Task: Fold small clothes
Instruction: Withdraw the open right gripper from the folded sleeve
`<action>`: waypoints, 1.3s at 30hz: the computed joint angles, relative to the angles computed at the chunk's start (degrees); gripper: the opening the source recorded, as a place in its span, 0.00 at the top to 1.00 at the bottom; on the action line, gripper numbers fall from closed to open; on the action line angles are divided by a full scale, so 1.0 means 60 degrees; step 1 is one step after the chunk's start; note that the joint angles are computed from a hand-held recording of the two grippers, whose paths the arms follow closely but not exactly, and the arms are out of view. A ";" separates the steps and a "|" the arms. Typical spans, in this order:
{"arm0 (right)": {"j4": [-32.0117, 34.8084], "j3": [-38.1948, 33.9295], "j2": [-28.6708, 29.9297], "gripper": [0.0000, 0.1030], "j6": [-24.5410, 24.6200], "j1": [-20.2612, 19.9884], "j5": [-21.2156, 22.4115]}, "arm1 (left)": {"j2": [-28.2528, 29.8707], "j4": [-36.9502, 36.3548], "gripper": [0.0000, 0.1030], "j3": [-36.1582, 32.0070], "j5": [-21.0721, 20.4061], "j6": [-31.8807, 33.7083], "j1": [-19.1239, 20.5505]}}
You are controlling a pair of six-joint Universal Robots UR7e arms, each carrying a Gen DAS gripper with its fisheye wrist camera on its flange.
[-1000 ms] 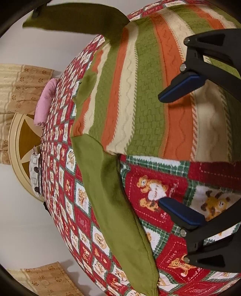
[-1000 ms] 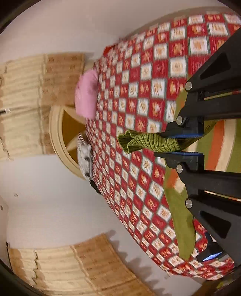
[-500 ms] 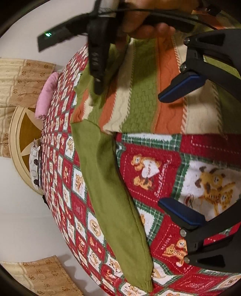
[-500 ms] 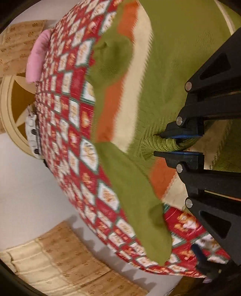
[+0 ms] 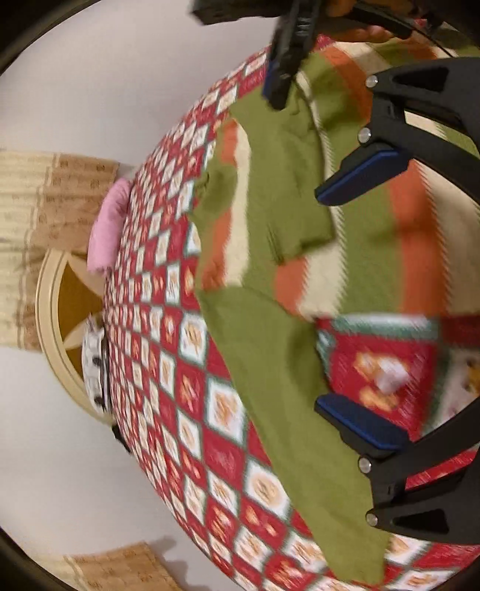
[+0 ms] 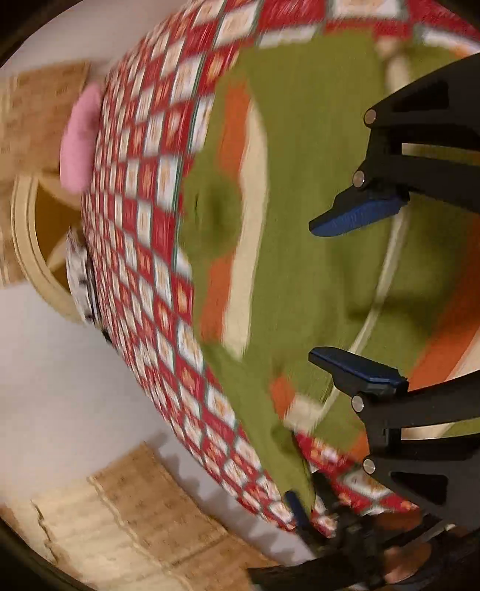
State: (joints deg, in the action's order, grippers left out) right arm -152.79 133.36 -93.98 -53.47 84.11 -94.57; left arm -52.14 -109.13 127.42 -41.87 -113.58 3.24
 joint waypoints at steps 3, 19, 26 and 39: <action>-0.0025 -0.0043 -0.0483 0.38 -0.0249 -0.0661 -0.0130 | 0.0419 -0.1822 0.16 0.0028 0.0475 0.1408 0.0707; 0.0313 -0.0474 -0.1904 0.33 -0.1621 -0.3359 0.0453 | 0.1085 -0.4309 0.94 0.0183 0.0783 0.2604 0.1193; -0.0393 -0.0474 -0.1402 0.33 -0.1651 -0.2759 0.0158 | 0.1398 -0.4309 0.94 0.0031 0.0717 0.2794 0.1397; -0.3446 -0.1800 0.1308 0.31 0.0986 -0.2267 -0.1785 | 0.1558 -0.5183 0.74 0.0273 0.0434 0.2719 0.1579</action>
State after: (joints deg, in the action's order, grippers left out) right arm -173.46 122.56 -86.13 -47.56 70.51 -105.28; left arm -42.79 -140.23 129.06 -39.26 -97.27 12.72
